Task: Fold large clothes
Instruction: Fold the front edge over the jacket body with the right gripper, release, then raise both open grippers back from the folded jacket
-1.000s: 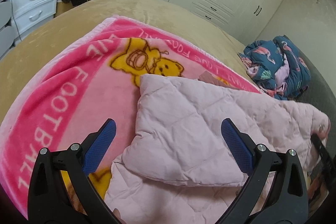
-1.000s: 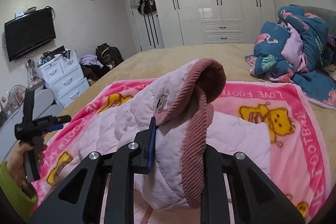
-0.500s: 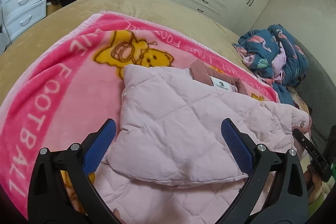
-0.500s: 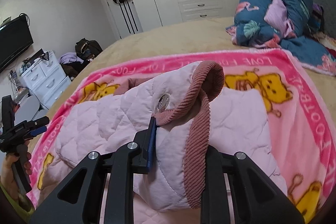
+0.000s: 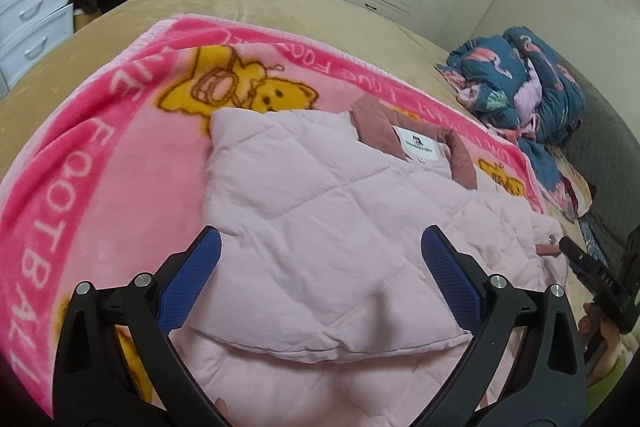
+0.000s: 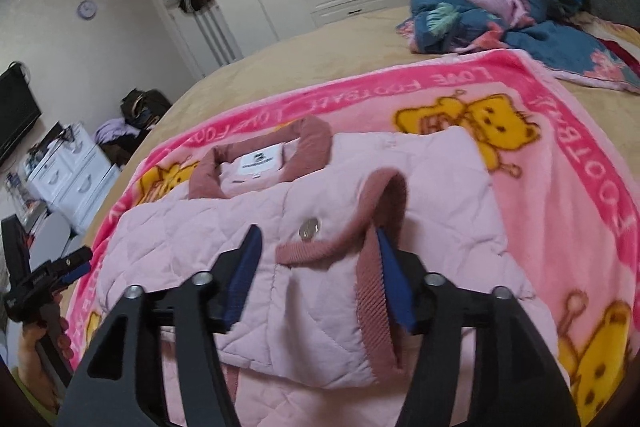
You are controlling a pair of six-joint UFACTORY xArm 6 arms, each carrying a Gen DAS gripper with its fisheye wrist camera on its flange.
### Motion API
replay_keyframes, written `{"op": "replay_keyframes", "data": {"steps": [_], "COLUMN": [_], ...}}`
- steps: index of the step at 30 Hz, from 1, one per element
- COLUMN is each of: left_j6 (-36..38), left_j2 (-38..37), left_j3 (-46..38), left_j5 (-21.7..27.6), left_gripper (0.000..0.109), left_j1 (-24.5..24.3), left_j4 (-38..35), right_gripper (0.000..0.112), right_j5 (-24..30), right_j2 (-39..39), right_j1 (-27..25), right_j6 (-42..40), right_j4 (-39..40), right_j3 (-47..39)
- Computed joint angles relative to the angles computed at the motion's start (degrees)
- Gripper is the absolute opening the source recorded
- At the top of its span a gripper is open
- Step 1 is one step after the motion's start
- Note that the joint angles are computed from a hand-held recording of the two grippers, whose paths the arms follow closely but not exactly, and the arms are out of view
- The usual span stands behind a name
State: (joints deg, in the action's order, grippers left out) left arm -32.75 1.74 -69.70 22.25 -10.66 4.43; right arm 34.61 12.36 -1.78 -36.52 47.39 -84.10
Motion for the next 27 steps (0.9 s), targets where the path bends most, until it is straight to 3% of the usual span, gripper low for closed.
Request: {"op": "replay_keyframes", "data": {"steps": [6, 9, 19, 21, 27], "left_j6": [4.71, 5.17, 6.86, 7.75, 8.66], "left_j2": [2.29, 4.06, 4.93, 4.80, 4.70], "left_j3": [-1.64, -2.77, -0.60, -0.30, -0.10], "left_j5": [2.00, 5.00, 3.89, 3.58, 3.36], "left_gripper": [0.069, 0.069, 0.070, 0.070, 0.070], "left_j1": [-1.61, -1.98, -1.91, -1.78, -1.67], "left_j4": [-1.17, -0.46, -2.24, -3.46, -4.69], "right_gripper": [0.067, 0.068, 0.077, 0.081, 0.082], "right_j5": [-4.47, -3.96, -1.70, -1.81, 6.13], "right_j2": [-3.65, -4.76, -2.50, -1.53, 7.11], "right_j1": [1.47, 3.15, 8.95, 10.06, 10.70], "right_j6": [-4.50, -7.21, -6.84, -4.19, 7.61], "right_j4": [3.19, 3.27, -5.58, -9.90, -22.73], "right_j3": [4.21, 4.93, 1.97, 1.10, -7.73]}}
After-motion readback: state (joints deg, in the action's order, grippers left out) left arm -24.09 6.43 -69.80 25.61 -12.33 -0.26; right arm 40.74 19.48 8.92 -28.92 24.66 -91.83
